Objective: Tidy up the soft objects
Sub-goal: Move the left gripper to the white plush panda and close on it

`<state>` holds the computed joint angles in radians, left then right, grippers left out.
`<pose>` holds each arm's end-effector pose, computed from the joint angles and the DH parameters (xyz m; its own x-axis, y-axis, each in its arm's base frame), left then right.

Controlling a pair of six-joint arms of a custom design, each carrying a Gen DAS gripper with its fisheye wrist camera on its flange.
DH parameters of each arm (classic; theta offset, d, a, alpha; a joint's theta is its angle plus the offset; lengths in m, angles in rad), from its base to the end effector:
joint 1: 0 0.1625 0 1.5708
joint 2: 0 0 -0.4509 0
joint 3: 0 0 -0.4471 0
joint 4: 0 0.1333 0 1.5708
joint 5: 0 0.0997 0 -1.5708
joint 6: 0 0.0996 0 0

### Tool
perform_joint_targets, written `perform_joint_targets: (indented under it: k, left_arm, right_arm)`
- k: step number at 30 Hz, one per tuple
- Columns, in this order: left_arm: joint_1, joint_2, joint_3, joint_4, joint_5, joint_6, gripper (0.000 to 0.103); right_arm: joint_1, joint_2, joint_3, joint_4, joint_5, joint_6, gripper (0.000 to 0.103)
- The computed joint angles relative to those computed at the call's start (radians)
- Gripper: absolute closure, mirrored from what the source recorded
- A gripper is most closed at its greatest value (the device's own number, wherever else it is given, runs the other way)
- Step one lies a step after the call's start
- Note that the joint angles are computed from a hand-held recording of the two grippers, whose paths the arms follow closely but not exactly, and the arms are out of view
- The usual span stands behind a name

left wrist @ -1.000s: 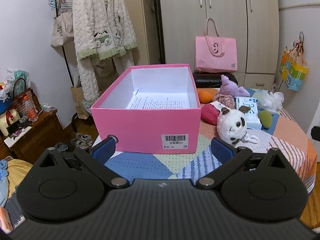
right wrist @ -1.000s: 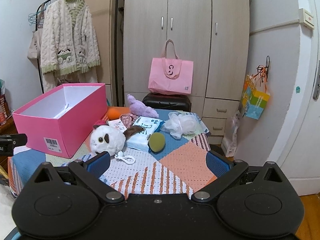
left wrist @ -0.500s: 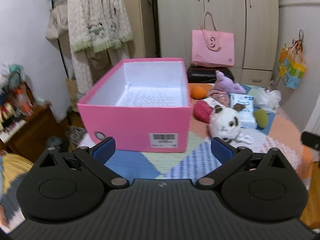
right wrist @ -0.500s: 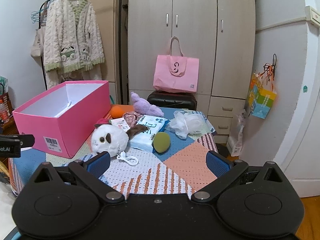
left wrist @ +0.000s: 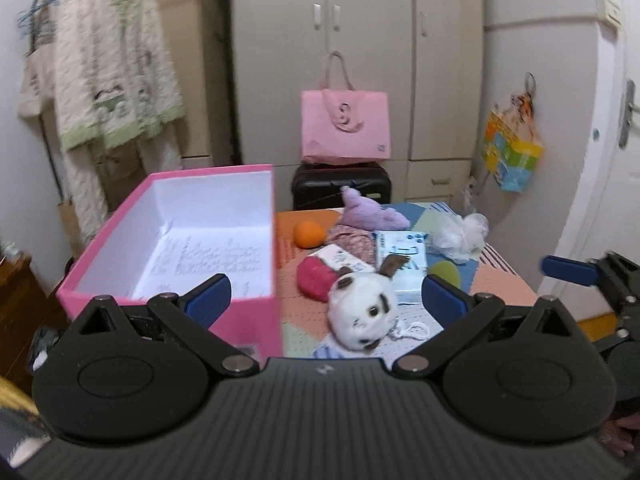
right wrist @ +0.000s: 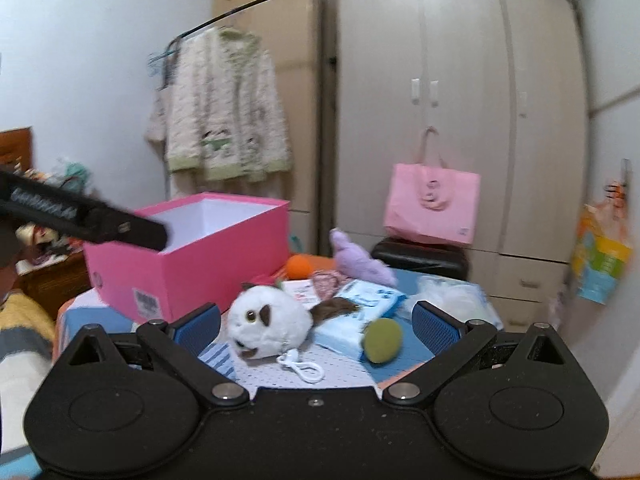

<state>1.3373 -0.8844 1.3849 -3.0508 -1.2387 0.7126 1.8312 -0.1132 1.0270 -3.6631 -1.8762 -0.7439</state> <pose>-0.0266 -0.8281 0.3270 -0.6590 0.3208 -0.6803 0.7398 0.4395 -0.5094 0.3179 -0.7918 -0.0848 -0.6641 -0.2333 0.7103 -0.7449 0.2874 -0.6021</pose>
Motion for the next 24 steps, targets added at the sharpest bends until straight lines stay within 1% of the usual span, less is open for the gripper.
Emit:
perform_joint_targets:
  k: [3, 7, 10, 12, 15, 17, 18, 20, 21, 24]
  left_arm:
    - [0.000, 0.024, -0.038, 0.071, -0.018, 0.047, 0.003]
    - [0.002, 0.051, -0.075, 0.140, -0.046, 0.104, 0.004]
    - [0.007, 0.080, -0.109, 0.167, -0.068, 0.110, 0.013]
    - [0.008, 0.108, -0.142, 0.174, -0.065, 0.127, 0.013]
    - [0.005, 0.156, -0.215, 0.236, -0.014, 0.130, 0.016]
    - [0.006, 0.179, -0.259, 0.296, 0.017, 0.113, 0.023]
    - [0.007, 0.190, -0.285, 0.336, 0.031, 0.095, 0.025]
    - [0.010, 0.211, -0.334, 0.413, 0.049, 0.070, 0.032]
    - [0.011, 0.218, -0.352, 0.439, 0.055, 0.063, 0.033]
    - [0.010, 0.236, -0.376, 0.432, 0.071, 0.073, 0.034]
  right_arm:
    - [-0.009, 0.015, -0.046, 0.071, 0.024, -0.014, 0.000]
    - [-0.024, 0.034, -0.097, 0.176, 0.069, -0.006, 0.000]
    - [-0.038, 0.051, -0.132, 0.248, 0.104, 0.014, 0.000]
    - [-0.047, 0.070, -0.164, 0.287, 0.124, 0.029, 0.000]
    - [-0.062, 0.109, -0.237, 0.347, 0.149, 0.060, 0.001]
    - [-0.072, 0.132, -0.283, 0.371, 0.170, 0.089, 0.001]
    - [-0.075, 0.142, -0.303, 0.387, 0.179, 0.104, 0.001]
    - [-0.080, 0.161, -0.346, 0.432, 0.189, 0.127, 0.001]
    - [-0.080, 0.169, -0.363, 0.447, 0.189, 0.133, 0.003]
    - [-0.080, 0.196, -0.421, 0.494, 0.172, 0.144, 0.004]
